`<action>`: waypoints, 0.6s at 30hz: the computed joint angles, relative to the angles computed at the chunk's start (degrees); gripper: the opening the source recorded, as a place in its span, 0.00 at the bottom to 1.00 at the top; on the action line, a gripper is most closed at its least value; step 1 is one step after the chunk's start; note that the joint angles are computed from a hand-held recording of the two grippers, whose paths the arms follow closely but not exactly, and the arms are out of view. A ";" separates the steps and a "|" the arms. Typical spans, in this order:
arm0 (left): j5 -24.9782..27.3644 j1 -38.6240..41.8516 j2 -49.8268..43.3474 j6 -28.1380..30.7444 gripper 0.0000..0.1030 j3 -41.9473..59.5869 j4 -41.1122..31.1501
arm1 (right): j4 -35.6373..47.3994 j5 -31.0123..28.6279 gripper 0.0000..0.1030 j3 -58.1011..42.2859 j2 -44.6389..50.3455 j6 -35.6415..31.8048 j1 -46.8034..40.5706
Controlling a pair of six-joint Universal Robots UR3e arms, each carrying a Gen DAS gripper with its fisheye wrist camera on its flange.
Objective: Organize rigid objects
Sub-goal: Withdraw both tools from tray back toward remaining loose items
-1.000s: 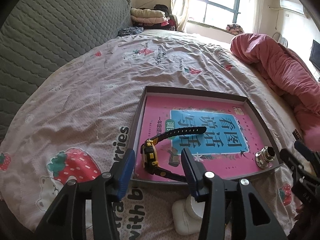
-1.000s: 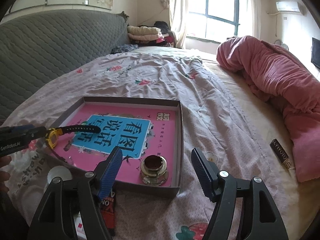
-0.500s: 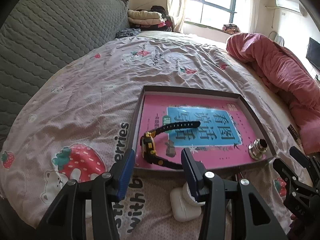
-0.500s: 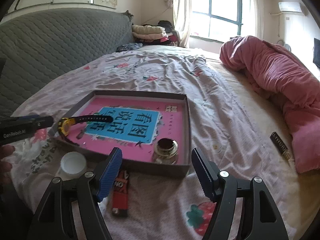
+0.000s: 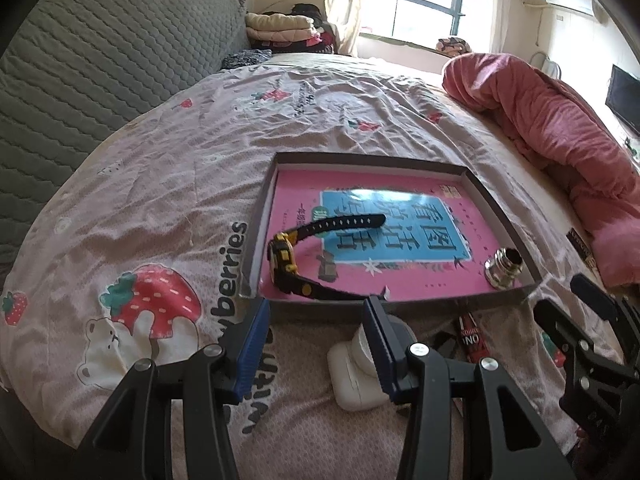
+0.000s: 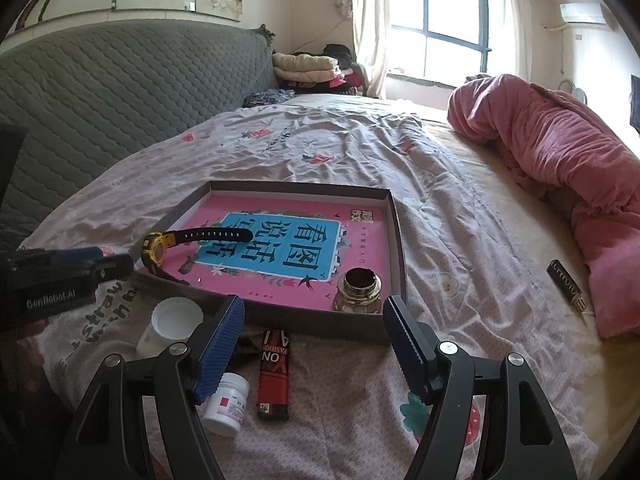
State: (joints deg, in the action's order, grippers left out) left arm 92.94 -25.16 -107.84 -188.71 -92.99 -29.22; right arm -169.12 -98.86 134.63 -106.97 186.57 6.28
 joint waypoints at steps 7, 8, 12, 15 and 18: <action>-0.15 -1.01 1.28 0.18 0.47 -1.39 -0.59 | -0.32 -2.36 0.71 -0.30 0.91 0.63 1.65; -0.38 -1.01 1.55 0.11 0.47 -1.70 -0.46 | 0.01 -2.61 0.71 -0.42 0.90 0.99 1.91; -0.94 -1.01 2.75 0.26 0.46 -2.65 -0.87 | 0.36 -3.39 0.71 -0.48 0.87 1.81 3.02; -1.70 -0.58 4.04 0.11 0.46 -3.91 -1.06 | 0.64 -4.51 0.71 -0.83 1.29 2.58 4.59; -2.15 -0.27 5.26 0.23 0.47 -5.05 -1.12 | 0.59 -5.66 0.71 -1.16 1.73 3.09 6.35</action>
